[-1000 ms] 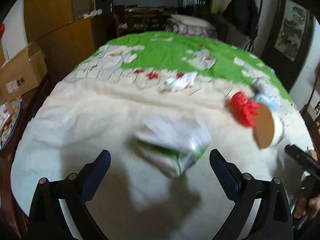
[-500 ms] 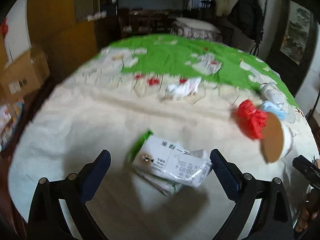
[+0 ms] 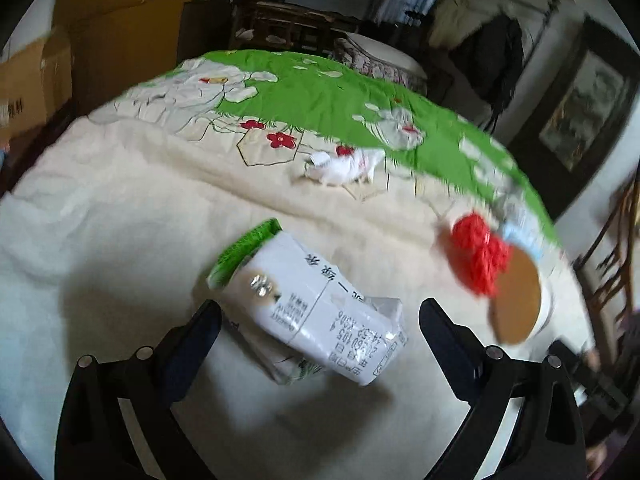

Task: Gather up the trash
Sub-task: 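Grasp the green-white tea packet with the left tool, then grasp the white paper cup with the right tool while the left tool holds the tea packet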

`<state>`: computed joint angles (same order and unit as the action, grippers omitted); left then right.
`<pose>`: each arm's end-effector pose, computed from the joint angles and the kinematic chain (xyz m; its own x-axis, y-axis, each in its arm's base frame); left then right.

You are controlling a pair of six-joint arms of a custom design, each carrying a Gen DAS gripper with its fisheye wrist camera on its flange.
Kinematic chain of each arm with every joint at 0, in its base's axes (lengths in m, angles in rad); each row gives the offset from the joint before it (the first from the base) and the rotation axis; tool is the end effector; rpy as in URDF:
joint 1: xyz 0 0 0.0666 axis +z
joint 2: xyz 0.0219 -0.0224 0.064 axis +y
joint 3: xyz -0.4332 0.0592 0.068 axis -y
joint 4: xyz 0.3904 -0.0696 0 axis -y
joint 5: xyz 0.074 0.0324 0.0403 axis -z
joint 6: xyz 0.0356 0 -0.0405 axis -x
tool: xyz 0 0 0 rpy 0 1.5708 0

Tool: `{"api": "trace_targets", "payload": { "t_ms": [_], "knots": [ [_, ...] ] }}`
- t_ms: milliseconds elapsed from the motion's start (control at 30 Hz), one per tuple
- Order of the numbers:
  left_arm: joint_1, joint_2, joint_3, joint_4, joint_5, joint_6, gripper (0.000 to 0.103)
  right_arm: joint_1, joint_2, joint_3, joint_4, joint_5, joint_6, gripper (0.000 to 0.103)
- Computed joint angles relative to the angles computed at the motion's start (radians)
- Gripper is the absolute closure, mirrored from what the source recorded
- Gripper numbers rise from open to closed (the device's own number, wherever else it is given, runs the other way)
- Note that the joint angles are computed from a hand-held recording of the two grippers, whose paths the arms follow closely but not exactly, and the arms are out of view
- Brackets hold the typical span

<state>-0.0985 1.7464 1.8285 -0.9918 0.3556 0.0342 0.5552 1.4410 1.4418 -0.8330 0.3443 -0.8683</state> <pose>0.6151 -0.0736 0.4924 -0.7955 0.0464 -0.6042 0.2779 0.9140 -0.2956 0.4280 0.2508 0.4896 -0.6373 0.4501 -0.6255 0.2838 0.8917 0.3526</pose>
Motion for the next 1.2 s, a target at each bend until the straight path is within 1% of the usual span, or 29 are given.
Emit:
{"api": "trace_targets", "payload": {
  "t_ms": [67, 100, 133, 233, 300, 367, 567, 633, 733, 867, 900, 933, 967, 1000, 1033, 1067, 1100, 1167, 1200],
  "knots": [
    [0.003, 0.027, 0.021, -0.012, 0.012, 0.015, 0.006, 0.000, 0.000, -0.001, 0.000, 0.000, 0.001, 0.008],
    [0.003, 0.031, 0.008, 0.024, 0.014, 0.012, 0.006, 0.000, 0.000, -0.001, 0.001, 0.000, 0.001, 0.008],
    [0.001, 0.029, 0.004, 0.034, 0.008, 0.008, 0.006, 0.001, 0.001, 0.000, -0.001, 0.002, 0.001, 0.008],
    [-0.014, 0.021, -0.008, 0.037, -0.042, -0.014, 0.006, 0.004, 0.005, 0.011, -0.015, 0.010, 0.003, 0.008],
    [-0.022, 0.020, -0.007, 0.032, -0.068, -0.027, 0.006, 0.005, 0.001, 0.007, 0.015, 0.005, 0.000, 0.008],
    [-0.024, 0.017, -0.013, 0.034, -0.079, -0.034, 0.006, 0.006, 0.000, 0.001, 0.074, -0.016, 0.002, 0.008],
    [-0.027, 0.014, -0.020, 0.036, -0.098, -0.046, 0.006, 0.021, 0.050, 0.060, 0.093, -0.049, 0.035, 0.008],
    [-0.026, 0.014, -0.019, 0.037, -0.095, -0.045, 0.006, 0.026, 0.075, 0.096, 0.078, -0.044, 0.051, 0.008],
    [-0.027, 0.014, -0.020, 0.038, -0.095, -0.044, 0.006, 0.027, 0.116, 0.157, 0.031, -0.025, 0.067, 0.008],
    [-0.027, 0.014, -0.020, 0.039, -0.096, -0.044, 0.006, 0.019, 0.189, 0.249, -0.082, -0.021, 0.074, 0.007],
    [-0.027, 0.014, -0.021, 0.040, -0.094, -0.044, 0.006, 0.016, 0.198, 0.259, -0.097, -0.023, 0.073, 0.007],
    [-0.026, 0.013, -0.021, 0.041, -0.091, -0.042, 0.006, 0.016, 0.198, 0.257, -0.093, -0.020, 0.073, 0.007],
    [-0.025, 0.013, -0.022, 0.043, -0.086, -0.038, 0.006, 0.018, 0.188, 0.243, -0.069, -0.009, 0.075, 0.009],
    [-0.022, 0.011, -0.026, 0.049, -0.073, -0.030, 0.006, 0.023, 0.177, 0.226, -0.045, 0.011, 0.078, 0.018],
    [-0.016, 0.009, -0.030, 0.057, -0.055, -0.021, 0.006, 0.026, 0.173, 0.220, -0.036, 0.019, 0.083, 0.017],
    [-0.010, 0.005, -0.035, 0.067, -0.037, -0.009, 0.007, 0.027, 0.173, 0.219, -0.034, 0.024, 0.088, 0.017],
    [-0.005, -0.001, -0.046, 0.084, -0.031, 0.006, 0.010, 0.032, 0.172, 0.219, -0.030, 0.038, 0.099, 0.017],
    [0.002, -0.013, -0.064, 0.112, -0.022, 0.027, 0.031, 0.035, 0.179, 0.227, -0.031, 0.034, 0.115, 0.017],
    [0.006, -0.016, -0.070, 0.121, -0.008, 0.032, 0.034, 0.036, 0.181, 0.230, -0.034, 0.032, 0.121, 0.017]
  ]
}}
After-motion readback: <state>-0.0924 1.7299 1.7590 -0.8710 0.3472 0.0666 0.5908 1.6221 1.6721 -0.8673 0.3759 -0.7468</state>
